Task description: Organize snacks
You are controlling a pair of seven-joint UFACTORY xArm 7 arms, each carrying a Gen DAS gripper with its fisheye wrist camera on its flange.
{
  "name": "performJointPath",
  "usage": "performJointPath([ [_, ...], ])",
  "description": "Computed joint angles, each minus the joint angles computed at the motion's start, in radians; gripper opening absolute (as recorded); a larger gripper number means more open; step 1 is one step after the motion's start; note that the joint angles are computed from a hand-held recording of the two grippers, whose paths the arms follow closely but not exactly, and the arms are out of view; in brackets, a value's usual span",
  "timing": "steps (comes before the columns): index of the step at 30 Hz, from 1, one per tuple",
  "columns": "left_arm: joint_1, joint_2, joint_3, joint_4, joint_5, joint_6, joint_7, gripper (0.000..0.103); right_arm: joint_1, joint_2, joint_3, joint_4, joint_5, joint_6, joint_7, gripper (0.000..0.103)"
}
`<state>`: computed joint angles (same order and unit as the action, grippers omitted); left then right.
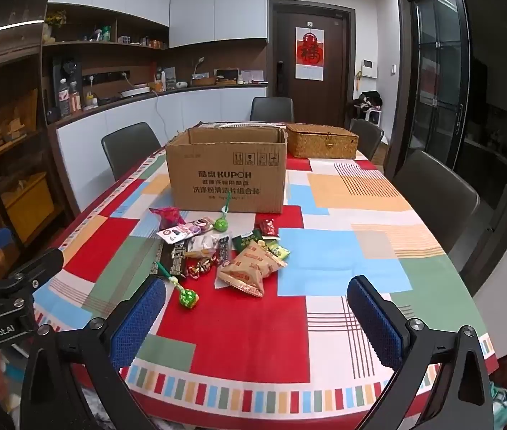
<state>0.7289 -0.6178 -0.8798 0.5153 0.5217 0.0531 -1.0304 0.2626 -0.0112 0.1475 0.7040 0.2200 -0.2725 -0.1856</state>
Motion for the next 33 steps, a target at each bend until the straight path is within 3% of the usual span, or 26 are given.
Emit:
performJointPath([
  [9, -0.034, 0.027, 0.048, 0.014, 0.016, 0.022, 0.022, 0.103, 0.000, 0.005, -0.006, 0.002, -0.033, 0.003, 0.032, 0.103],
  [11, -0.072, 0.010, 0.090, -0.008, 0.010, 0.009, 0.041, 0.103, -0.001, 0.004, -0.008, 0.000, -0.039, 0.004, 0.034, 0.103],
  [12, -0.051, -0.005, 0.052, -0.003, 0.017, 0.017, 0.009, 0.103, -0.002, 0.003, -0.011, -0.001, -0.053, 0.003, 0.046, 0.103],
  [16, -0.063, -0.016, 0.063, -0.004, 0.016, 0.032, 0.008, 0.103, 0.001, 0.007, 0.011, 0.009, 0.032, 0.005, -0.024, 0.103],
  [18, -0.029, -0.018, 0.029, -0.002, 0.023, 0.025, -0.014, 0.103, 0.004, 0.002, 0.001, 0.003, 0.000, 0.005, 0.002, 0.103],
  [23, -0.015, -0.027, 0.016, 0.001, 0.029, 0.030, -0.027, 0.103, -0.001, -0.003, -0.008, -0.001, -0.044, 0.007, 0.035, 0.103],
  [29, -0.009, -0.024, 0.011, 0.001, 0.036, 0.027, -0.028, 0.103, 0.000, 0.000, 0.010, 0.003, 0.026, 0.004, -0.024, 0.103],
  [33, -0.003, -0.027, 0.006, 0.001, 0.035, 0.024, -0.031, 0.103, 0.003, 0.000, 0.005, 0.002, 0.017, 0.004, -0.018, 0.103],
])
